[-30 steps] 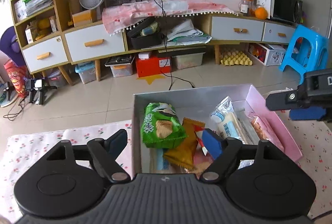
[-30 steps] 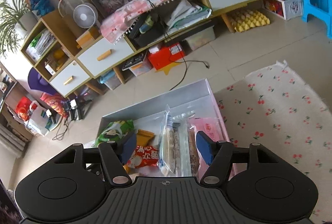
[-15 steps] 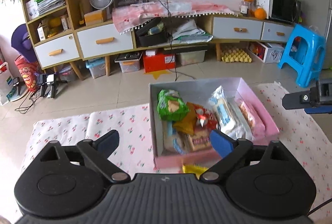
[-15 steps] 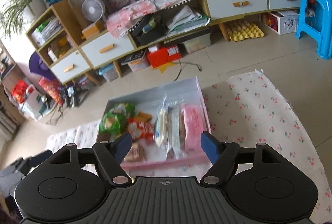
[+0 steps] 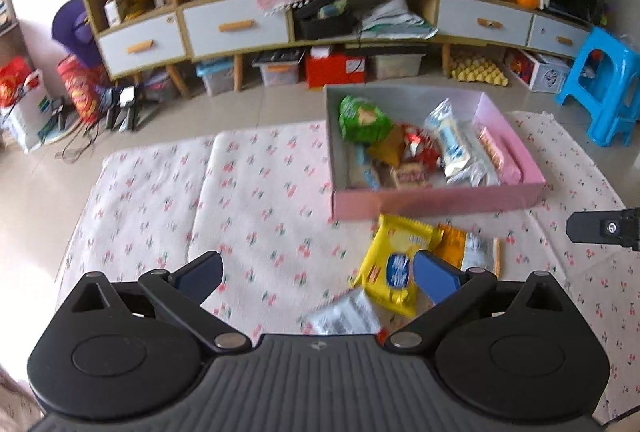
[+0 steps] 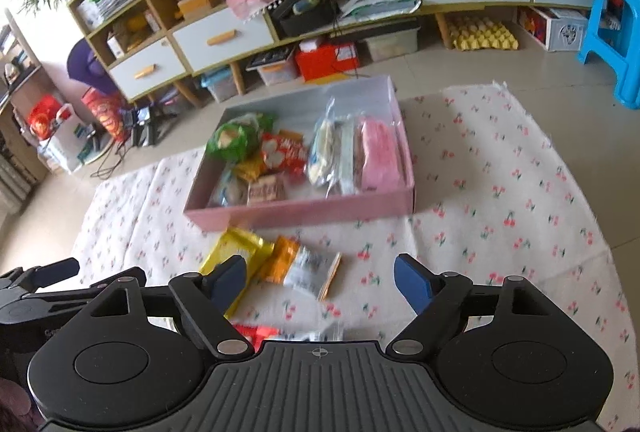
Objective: Organize snacks
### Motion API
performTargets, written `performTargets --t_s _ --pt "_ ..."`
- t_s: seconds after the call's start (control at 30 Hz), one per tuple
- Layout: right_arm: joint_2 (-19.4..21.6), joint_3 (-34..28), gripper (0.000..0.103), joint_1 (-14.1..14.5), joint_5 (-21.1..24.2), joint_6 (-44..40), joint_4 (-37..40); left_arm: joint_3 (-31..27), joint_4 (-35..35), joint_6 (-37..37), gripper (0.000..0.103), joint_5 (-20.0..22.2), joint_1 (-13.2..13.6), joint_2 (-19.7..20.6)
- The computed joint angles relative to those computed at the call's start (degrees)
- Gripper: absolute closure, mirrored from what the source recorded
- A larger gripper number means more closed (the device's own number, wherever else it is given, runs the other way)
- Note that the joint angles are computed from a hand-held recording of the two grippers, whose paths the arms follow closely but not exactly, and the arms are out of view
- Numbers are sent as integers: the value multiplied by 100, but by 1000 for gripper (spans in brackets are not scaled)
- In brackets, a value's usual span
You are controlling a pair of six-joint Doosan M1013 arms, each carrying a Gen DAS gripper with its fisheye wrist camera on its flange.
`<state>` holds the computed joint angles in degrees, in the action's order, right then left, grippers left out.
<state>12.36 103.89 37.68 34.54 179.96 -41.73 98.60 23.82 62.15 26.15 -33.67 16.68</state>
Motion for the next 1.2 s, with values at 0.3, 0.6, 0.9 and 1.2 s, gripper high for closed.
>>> performTargets --t_s 0.3,0.6,0.9,1.2 --pt "54 120 14 143 128 -147 94 323 -40 -458 1 -29 36 -80" --pt "186 38 14 -35 495 -1154 1560 176 -1003 -392 11 405 136 138" --pt "342 -39 14 -112 371 -1749 2466 88 -1192 -473 26 572 87 314" --pt "471 -123 14 -35 231 -1319 2374 79 -940 -455 40 484 13 358"
